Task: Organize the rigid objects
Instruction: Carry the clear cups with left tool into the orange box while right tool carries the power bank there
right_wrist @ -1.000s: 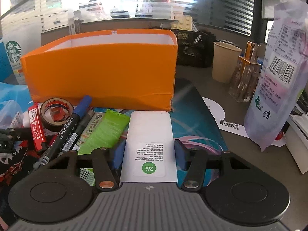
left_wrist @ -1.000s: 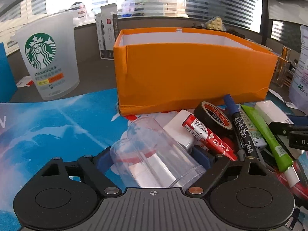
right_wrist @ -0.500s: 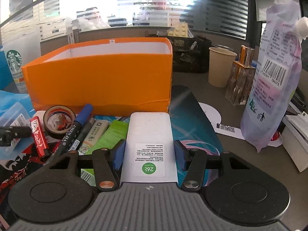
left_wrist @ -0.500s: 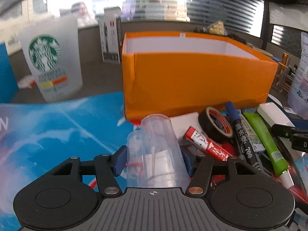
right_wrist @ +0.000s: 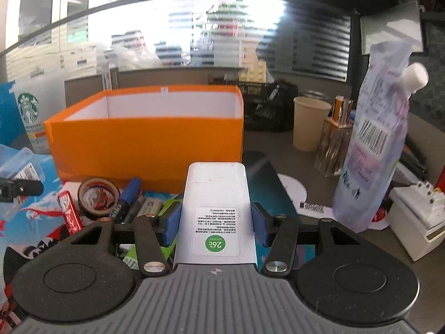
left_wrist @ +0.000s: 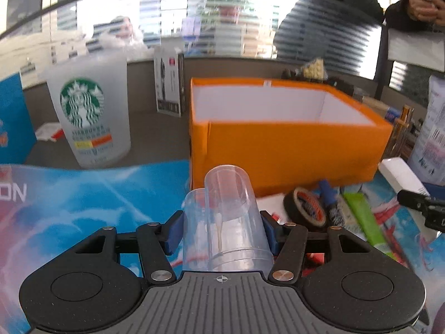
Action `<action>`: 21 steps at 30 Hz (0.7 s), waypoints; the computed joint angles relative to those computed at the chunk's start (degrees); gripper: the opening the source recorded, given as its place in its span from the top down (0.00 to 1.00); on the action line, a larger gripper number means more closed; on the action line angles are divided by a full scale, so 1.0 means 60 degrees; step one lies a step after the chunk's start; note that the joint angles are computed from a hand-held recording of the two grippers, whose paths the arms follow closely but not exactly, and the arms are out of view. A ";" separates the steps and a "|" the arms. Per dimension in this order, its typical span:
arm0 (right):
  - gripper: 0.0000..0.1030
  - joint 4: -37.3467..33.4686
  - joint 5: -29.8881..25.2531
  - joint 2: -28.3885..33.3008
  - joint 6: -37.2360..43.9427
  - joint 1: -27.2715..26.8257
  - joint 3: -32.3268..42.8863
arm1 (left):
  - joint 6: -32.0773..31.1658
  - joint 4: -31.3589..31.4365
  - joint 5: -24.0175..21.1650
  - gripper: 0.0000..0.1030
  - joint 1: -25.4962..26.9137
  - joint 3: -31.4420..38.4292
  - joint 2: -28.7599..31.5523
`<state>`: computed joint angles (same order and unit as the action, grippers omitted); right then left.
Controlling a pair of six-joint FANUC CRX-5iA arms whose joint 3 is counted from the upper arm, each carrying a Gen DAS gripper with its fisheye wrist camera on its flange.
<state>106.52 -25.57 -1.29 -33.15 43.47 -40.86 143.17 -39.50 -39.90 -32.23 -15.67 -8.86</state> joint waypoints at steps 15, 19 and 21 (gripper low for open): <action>0.51 0.2880 0.0272 -0.0500 -0.1592 -0.0698 0.0424 | 0.0276 -0.0807 -0.0011 0.45 -0.0171 0.0770 -0.0468; 0.51 0.3523 0.0617 -0.0336 -0.1977 -0.1014 0.0887 | 0.0213 -0.0905 0.0039 0.45 -0.0138 0.1138 -0.0311; 0.51 0.4175 0.0982 -0.0252 -0.2475 -0.1330 0.1192 | 0.0244 -0.1037 -0.0018 0.45 -0.0159 0.1449 -0.0110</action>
